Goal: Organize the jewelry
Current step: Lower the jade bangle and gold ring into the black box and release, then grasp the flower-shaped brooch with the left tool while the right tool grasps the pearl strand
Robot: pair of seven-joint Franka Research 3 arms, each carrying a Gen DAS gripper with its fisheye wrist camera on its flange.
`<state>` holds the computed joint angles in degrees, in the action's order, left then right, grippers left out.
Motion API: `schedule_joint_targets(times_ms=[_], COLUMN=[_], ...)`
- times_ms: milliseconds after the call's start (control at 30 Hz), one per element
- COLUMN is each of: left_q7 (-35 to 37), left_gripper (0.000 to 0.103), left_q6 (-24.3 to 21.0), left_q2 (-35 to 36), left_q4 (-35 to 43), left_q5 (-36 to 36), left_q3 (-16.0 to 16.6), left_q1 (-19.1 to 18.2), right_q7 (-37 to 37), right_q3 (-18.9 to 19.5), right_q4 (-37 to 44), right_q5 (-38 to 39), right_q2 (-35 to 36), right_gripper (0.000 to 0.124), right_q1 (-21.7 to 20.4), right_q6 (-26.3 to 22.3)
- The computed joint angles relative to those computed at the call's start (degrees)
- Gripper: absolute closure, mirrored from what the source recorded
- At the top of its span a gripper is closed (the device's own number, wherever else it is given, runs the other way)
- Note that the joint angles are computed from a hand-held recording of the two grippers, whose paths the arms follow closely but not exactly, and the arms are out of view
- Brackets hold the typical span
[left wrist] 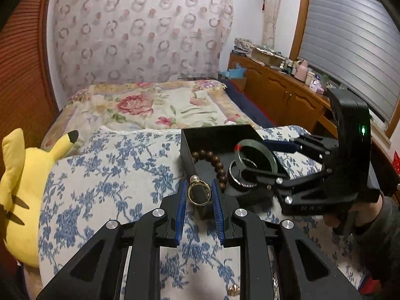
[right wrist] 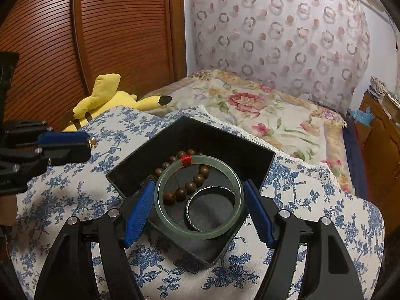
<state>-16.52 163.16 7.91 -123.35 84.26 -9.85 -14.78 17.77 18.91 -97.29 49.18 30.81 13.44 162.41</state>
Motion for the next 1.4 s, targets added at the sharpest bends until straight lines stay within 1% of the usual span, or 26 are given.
schedule_joint_targets(times_ms=[367,467,533,700,900,1067,1133,1167,1267,1333,1400], left_q7=[6.15,6.87,7.14,9.88,13.81,12.76,11.13,9.53,6.44,3.95,2.46], left_gripper=[0.084,0.084,0.084,0.084,0.084,0.08,0.071,0.069,0.066,0.062,0.062], left_q6=[0.44,0.59,1.03,1.98,2.22,1.21,1.03,0.57,-0.39,-1.03,-1.86], left_q2=[4.82,5.55,5.87,7.65,9.84,9.36,8.49,7.51,5.04,3.15,1.31], left_q4=[5.42,6.19,6.51,8.44,10.81,10.44,9.62,8.66,6.09,3.94,1.85], left_q5=[-3.67,-4.04,-4.25,-6.24,-9.09,-8.56,-7.32,-6.05,-3.96,-2.28,-1.34], left_q3=[1.41,1.95,2.28,2.89,3.78,4.55,4.6,4.54,3.52,2.59,1.48], left_q1=[-0.81,-1.26,-1.4,-1.75,-3.1,-4.57,-4.94,-5.28,-5.22,-4.99,-4.56], right_q7=[-0.05,-0.48,-0.79,-2.84,-7.18,-10.14,-12.21,-13.05,-16.28,-18.46,-20.67], right_q3=[0.0,0.14,0.14,0.7,0.4,-0.42,-0.7,-1.09,-2.04,-2.91,-3.78], right_q4=[0.96,1.14,0.89,-0.81,-4.87,-8.69,-10.77,-11.41,-14.46,-16.47,-18.62], right_q5=[0.47,1.05,1.47,4.38,9.46,14.77,17.85,19.13,24.23,27.32,30.37], right_q2=[0.5,0.52,0.2,-1.88,-5.41,-8.48,-10.15,-10.73,-13.4,-15.11,-16.84], right_gripper=[0.049,0.045,0.045,0.045,0.045,0.045,0.045,0.045,0.045,0.045,0.045], right_q1=[-0.56,-0.73,-0.88,-2.08,-3.19,-4.07,-4.26,-4.09,-3.58,-3.17,-2.36], right_q6=[-1.72,-1.52,-1.43,-0.41,2.93,3.38,3.51,3.37,2.99,2.26,2.16])
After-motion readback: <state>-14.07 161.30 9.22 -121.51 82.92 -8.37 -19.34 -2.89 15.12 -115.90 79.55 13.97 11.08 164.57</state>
